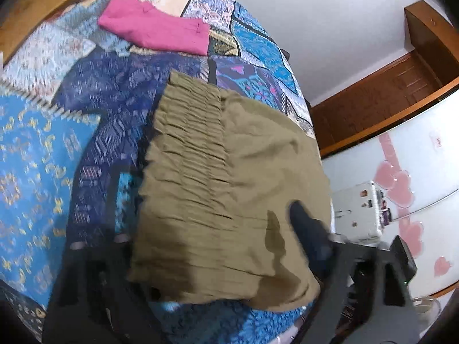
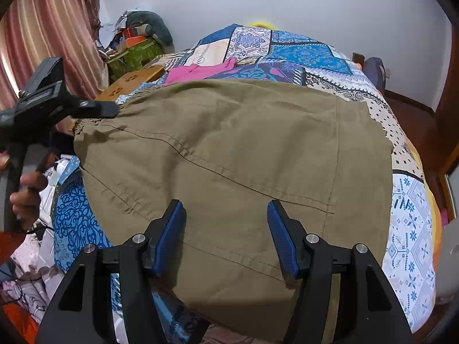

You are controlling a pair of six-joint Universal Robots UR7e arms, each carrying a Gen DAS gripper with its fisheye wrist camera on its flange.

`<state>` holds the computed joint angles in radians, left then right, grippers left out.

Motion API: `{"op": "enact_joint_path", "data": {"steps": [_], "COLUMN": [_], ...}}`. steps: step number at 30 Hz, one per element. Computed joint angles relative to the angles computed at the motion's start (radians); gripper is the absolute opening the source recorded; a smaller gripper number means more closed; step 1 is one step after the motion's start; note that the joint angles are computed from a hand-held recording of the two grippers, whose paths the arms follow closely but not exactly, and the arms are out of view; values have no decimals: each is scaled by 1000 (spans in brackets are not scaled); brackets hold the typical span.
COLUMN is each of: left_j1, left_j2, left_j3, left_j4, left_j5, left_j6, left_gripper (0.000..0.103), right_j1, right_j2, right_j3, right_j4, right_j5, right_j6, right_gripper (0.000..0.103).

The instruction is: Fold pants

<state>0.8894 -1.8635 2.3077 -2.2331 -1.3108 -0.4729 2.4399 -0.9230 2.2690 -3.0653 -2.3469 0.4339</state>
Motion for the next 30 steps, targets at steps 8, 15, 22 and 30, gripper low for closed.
{"op": "enact_joint_path", "data": {"steps": [8,15,22,30], "left_j1": [-87,-297,-384,-419], "left_j2": [11,-80,-182,-224], "left_j3": [-22,13,14,20], "left_j4": [81,253,373,394], "left_j5": [151,426,515,526], "left_j6": [65,77,51,58], "left_gripper": [36,36,35,35], "right_j1": [-2,-18,-26,-86], "right_j2": [-7,-20,66,113], "right_j3": [2,-39,-174,-261], "right_j4": [9,84,11,180], "right_j5": [1,45,35,135], "right_j6": [23,51,-102,-119], "right_gripper": [57,58,61,65]}}
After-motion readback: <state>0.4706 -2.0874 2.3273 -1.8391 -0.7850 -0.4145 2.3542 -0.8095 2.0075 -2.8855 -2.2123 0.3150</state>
